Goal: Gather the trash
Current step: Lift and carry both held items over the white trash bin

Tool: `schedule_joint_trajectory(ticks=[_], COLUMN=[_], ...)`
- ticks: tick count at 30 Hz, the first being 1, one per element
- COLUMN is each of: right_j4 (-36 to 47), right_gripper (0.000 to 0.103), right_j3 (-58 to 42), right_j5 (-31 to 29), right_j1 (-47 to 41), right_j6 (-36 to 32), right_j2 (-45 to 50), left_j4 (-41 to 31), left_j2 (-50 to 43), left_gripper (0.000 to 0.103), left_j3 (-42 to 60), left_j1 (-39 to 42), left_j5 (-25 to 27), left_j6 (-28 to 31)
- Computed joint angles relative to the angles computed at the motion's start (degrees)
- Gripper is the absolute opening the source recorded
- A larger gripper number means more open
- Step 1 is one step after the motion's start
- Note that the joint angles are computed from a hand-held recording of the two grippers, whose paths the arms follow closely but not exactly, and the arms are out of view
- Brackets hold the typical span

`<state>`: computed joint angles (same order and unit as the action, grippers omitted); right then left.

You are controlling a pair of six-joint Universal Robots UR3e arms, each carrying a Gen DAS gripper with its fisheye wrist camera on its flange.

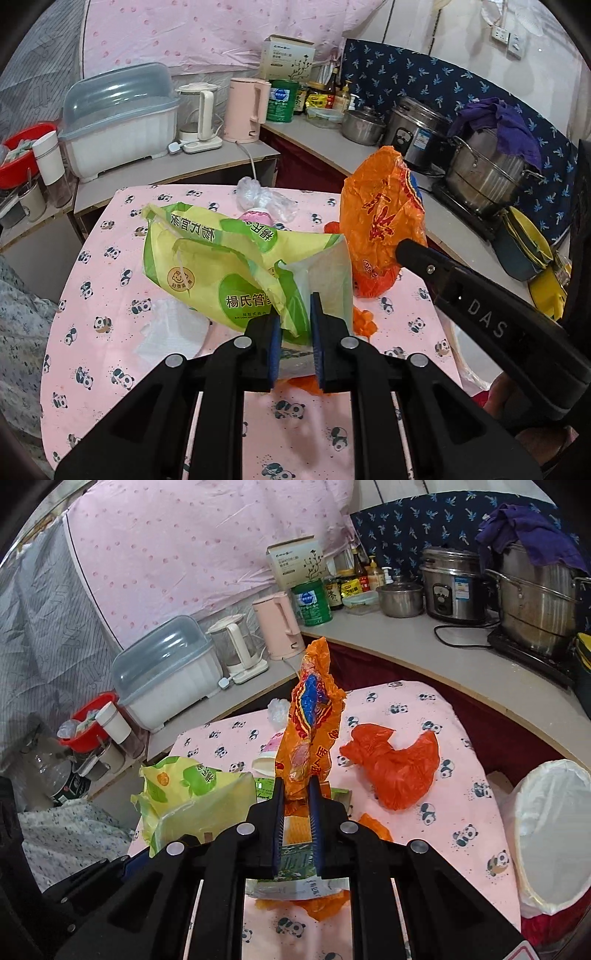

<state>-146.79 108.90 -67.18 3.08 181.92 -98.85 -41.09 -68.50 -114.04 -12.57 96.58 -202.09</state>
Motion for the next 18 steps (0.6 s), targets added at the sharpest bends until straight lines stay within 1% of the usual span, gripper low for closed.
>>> schedule_joint_trajectory(ticks=[5, 9, 15, 18], right_j4=[5.29, 13.17, 31.3, 44.34], right_gripper=[0.012, 0.012, 0.012, 0.012], right_j3=[5.48, 8.93, 11.45, 10.97], right_j5=[5.18, 11.27, 20.73, 24.86], right_j1=[-10.52, -21.99, -42.0, -53.27], right_j6=[-4.0, -9.44, -22.59, -32.35], right_j2=[-10.49, -19.01, -30.84, -36.05], left_j4=[0.39, 0.34, -0.69, -1.52], left_j2=[-6.27, -12.07, -21.82, -26.87], left_gripper=[0.014, 0.014, 0.014, 0.014], left_j3=[5.85, 11.32, 21.43, 27.05], left_j1=[-9.47, -16.34, -24.85, -28.09], left_j5=[5.25, 8.59, 11.84, 12.47], left_j6=[-3.39, -5.06, -5.98, -5.72])
